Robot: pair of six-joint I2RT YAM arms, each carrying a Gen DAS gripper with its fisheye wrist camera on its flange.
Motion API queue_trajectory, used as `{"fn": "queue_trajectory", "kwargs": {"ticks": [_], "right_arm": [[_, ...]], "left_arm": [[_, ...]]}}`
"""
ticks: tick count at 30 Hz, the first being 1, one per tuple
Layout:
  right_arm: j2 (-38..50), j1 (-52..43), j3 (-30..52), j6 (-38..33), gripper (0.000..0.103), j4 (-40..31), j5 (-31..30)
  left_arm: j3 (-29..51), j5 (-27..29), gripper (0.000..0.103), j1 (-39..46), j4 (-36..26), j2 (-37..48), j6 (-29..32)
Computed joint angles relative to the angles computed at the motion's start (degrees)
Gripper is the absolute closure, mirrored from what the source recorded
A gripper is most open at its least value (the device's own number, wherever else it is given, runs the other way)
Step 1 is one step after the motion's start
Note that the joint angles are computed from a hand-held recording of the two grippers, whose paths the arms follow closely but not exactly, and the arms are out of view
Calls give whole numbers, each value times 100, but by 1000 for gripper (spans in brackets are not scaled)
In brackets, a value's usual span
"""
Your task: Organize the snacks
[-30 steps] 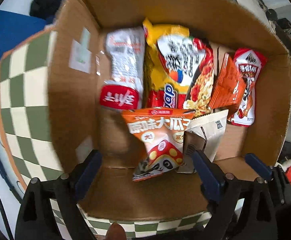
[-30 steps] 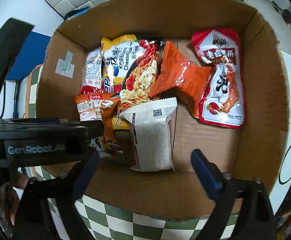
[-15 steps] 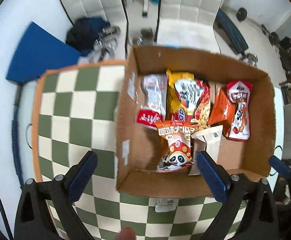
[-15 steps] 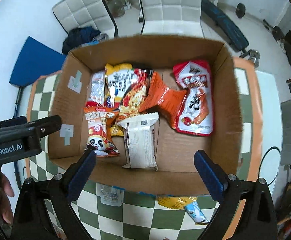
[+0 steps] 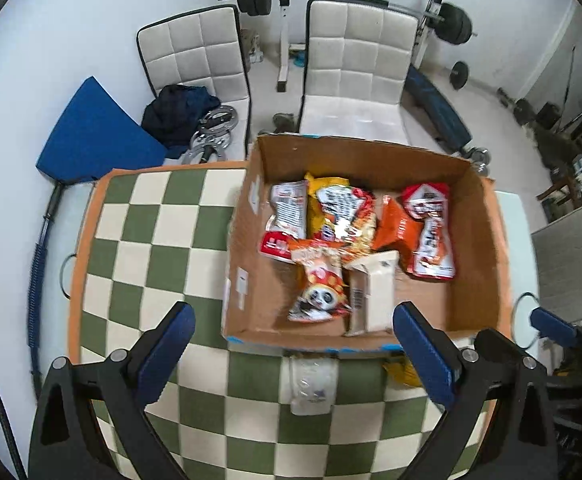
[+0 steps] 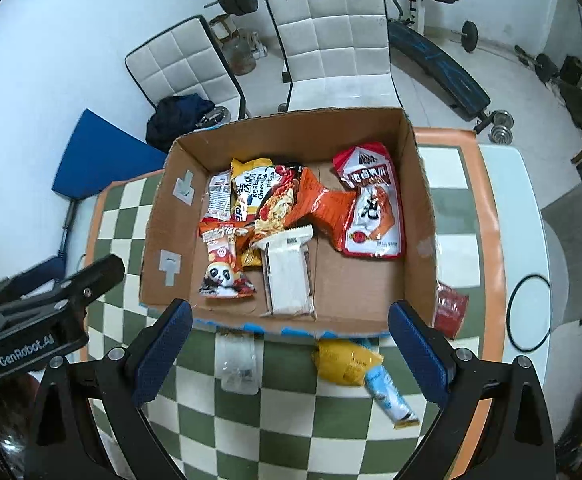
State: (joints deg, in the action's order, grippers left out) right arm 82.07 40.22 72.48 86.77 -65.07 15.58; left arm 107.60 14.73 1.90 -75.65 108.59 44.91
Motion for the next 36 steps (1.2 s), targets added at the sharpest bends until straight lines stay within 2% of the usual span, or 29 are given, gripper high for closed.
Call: {"fn": "queue_trajectory", "kwargs": {"ticks": [4,6,11,13,16,21,29,32,34,35,36], "right_arm": [[-378,665,-445,919,3,-45,94],[-462,930,-776,1259,3,146,-34],[-520,1416,-2040,2063,3,1337,-605],[-449,1492,-2470,2289,3,1855,-734],[-209,1475,-2960,2480,3,2559,-877],[317,1330,-3340,2583,3,3511,-988],[941,901,-3402,2423,3,4083,-1131],[1095,789,-3372,2361,7,4142,-1114],[1208,698,-3326,2301,22,4114,-1140],[1261,665,-3309,2287,34,4134,-1156],[1293,649,-3303,2275,36,4137,-1175]], "left_arm": [[-742,304,2,448,214,-506,267],[-1322,259,2,664,408,-768,455],[-2629,-338,2,817,1132,-906,709],[-3118,-611,3,770,1648,-842,676],[-3698,-1028,7,590,2390,-567,569],[-4308,-1415,7,369,3255,-274,478],[-4713,-1650,7,156,3816,-90,338],[-4825,-1687,7,116,3933,-121,337],[-4909,-1725,7,99,4017,-138,330],[-4934,-1741,7,90,4037,-127,324],[-4967,-1763,7,76,4078,-118,310]]}}
